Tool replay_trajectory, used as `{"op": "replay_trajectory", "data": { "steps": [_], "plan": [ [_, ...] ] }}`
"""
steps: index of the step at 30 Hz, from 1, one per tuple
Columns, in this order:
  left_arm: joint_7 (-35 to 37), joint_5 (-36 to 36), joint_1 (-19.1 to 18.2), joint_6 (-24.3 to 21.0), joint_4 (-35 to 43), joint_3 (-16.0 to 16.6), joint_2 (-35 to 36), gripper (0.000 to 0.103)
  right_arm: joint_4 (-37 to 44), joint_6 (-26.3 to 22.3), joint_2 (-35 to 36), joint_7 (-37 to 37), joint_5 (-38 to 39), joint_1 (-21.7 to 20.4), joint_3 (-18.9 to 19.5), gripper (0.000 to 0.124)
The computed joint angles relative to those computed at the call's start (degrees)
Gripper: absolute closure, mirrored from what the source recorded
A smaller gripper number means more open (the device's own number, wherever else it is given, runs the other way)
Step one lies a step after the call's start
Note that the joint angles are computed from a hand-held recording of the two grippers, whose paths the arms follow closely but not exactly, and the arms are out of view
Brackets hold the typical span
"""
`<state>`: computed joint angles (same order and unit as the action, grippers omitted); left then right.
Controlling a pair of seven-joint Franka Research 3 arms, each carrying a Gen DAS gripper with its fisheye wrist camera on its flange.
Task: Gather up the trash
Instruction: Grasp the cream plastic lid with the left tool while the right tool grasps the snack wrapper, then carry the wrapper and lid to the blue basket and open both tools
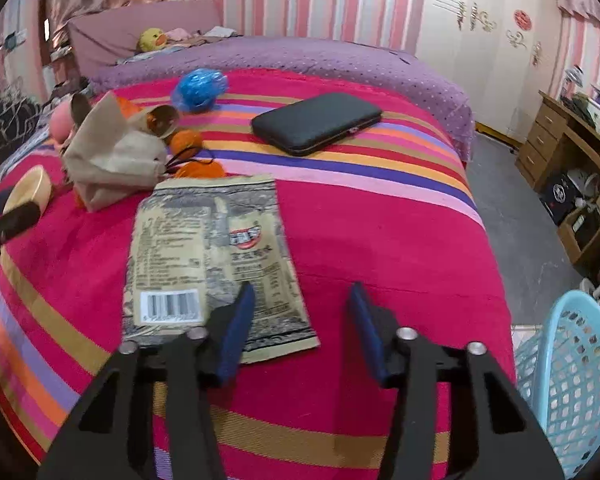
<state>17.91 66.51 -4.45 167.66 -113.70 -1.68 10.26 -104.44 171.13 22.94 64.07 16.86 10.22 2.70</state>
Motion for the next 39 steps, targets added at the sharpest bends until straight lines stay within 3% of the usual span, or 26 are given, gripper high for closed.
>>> {"op": "replay_trajectory", "data": {
  "steps": [2, 5, 8, 13, 18, 27, 33, 39],
  "plan": [
    [-1.02, 1.03, -0.23, -0.16, 0.22, 0.19, 0.06, 0.042, -0.39, 0.09, -0.27, -1.23, -0.44, -0.02, 0.46, 0.099],
    [-2.32, 2.89, -0.59, -0.71, 0.59, 0.19, 0.17, 0.042, -1.20, 1.44, -0.48, 0.14, -3.41, 2.85, -2.28, 0.104],
    [-3.76, 4.96, -0.94, -1.48, 0.89, 0.04, 0.15, 0.042, -1.46, 1.76, -0.82, -0.96, -2.21, 1.06, -0.39, 0.117],
    [-5.80, 6.91, -0.88, -1.64, 0.91, -0.35, -0.15, 0.042, -3.12, 5.42, -1.74, -6.65, 3.22, -3.77, 5.29, 0.120],
    [-8.68, 9.15, -0.95, -2.06, 0.92, -0.75, -0.74, 0.042, -5.32, 9.60, -3.32, -16.39, 11.30, -12.05, 14.97, 0.121],
    [-12.68, 11.65, -2.10, -6.16, 1.12, -2.64, -2.78, 0.042, -6.44, 9.16, -6.17, -33.94, 29.10, -25.56, 27.67, 0.121],
    [-17.11, 14.19, -3.07, -6.94, 2.75, -4.26, -3.13, 0.042, -7.05, 8.29, -8.58, -44.71, 41.30, -29.85, 29.68, 0.121],
    [-15.91, 13.73, -5.83, -8.40, 7.46, -5.41, 0.38, 0.042, -6.98, 7.18, -10.35, -51.72, 50.24, -30.92, 27.22, 0.121]
  ]
}}
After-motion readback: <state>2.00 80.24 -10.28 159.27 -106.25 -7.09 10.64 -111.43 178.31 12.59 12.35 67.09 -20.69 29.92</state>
